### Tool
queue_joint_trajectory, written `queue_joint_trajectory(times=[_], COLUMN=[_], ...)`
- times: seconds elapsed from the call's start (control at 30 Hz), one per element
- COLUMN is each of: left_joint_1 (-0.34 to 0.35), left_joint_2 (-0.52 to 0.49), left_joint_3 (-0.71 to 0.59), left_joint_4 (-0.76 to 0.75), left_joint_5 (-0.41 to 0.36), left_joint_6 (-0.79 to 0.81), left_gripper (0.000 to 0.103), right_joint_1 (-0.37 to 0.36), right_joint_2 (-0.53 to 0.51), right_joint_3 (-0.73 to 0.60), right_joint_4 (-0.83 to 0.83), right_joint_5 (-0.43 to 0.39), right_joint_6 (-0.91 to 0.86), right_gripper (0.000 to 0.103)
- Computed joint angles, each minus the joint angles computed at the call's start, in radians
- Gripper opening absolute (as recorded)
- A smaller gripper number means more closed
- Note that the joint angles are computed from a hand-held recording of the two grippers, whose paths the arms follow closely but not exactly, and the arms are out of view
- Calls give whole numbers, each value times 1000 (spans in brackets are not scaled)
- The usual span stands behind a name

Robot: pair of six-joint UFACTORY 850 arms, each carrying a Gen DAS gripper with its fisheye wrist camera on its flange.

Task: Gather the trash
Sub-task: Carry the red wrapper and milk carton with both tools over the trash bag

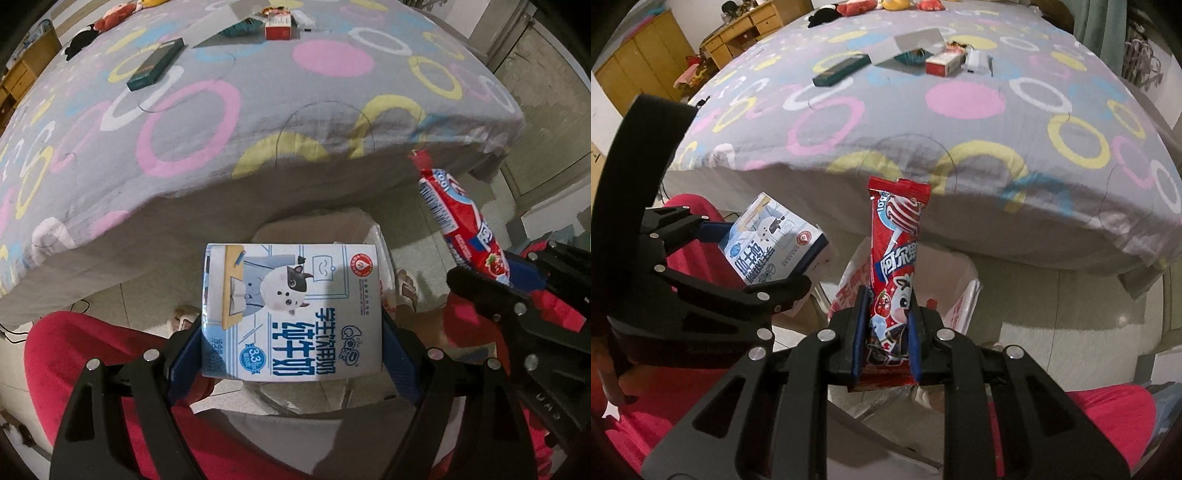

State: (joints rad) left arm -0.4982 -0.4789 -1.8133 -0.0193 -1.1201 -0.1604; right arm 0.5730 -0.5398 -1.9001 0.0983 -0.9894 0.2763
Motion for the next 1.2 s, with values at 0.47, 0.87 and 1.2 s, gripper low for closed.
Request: queue_joint_trajectory(times=[0.47,0.87,1.2], left_joint_1=[1,11,29], left_joint_2=[-116,-219,-267], left_joint_3=[-74,-150,-165], left_joint_4=[-6,-16,-70], left_joint_5=[-58,-145,-191], left_joint_6=[5,-4,12], left_gripper=[81,81,81], right_joint_1=[-36,-60,-75], right_joint_2=[-54,-138,-199], right_joint_3=[27,-11,-38], right_joint_4=[78,123,158], right_joint_5=[-16,-54,-82], right_joint_6=[5,-18,-32], right_gripper=[19,19,19])
